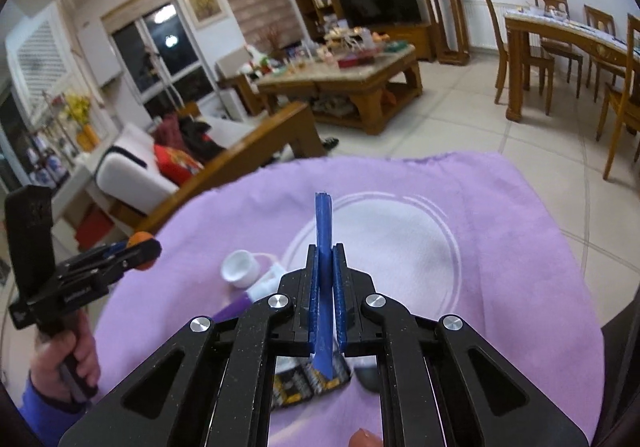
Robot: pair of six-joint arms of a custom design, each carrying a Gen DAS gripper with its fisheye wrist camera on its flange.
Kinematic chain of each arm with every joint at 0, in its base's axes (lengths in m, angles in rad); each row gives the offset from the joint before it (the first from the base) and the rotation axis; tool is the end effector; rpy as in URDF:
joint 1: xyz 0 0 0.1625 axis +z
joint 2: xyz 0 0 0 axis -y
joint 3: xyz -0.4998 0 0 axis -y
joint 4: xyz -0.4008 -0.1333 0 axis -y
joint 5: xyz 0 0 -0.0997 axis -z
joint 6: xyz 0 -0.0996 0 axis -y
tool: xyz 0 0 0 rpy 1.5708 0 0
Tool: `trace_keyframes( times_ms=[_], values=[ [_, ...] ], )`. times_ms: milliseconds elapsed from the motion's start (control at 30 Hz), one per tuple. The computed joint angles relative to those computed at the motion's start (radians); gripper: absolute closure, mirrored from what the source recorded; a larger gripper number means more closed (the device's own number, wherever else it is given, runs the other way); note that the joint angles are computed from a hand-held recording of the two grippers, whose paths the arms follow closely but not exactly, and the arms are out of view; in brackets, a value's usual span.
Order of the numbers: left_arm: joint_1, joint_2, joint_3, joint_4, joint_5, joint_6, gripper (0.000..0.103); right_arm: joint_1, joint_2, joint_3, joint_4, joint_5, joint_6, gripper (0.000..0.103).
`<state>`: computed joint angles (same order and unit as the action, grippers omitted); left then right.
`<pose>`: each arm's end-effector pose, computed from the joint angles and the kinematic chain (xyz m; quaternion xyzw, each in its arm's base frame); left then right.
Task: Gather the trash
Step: 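Grasp the orange with the left tool while the right tool grasps a blue strip, then carry the orange and blue strip over the bin and open both tools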
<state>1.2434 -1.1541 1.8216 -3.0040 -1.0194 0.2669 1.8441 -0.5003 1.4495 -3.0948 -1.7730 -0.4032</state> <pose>-0.0327 -0.6730 0.3794 0.1641 0.8832 -0.3669 0.2415 0.3274 -0.7481 0.0487 0.2896 -0.9095 0.2751 0.1149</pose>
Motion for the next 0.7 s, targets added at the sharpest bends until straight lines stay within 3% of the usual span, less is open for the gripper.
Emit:
trace_keyframes(
  times_ms=[333,700],
  values=[
    [-0.127,0.055,0.041,-0.022,-0.054,0.008,0.067,-0.057,-0.213,0.259,-0.168,0.074,0.012,0.095],
    [-0.222,0.227,-0.008,0.029,-0.167,-0.027,0.067,-0.218,-0.468,0.493,-0.314,0.13,0.039,0.095]
  ],
)
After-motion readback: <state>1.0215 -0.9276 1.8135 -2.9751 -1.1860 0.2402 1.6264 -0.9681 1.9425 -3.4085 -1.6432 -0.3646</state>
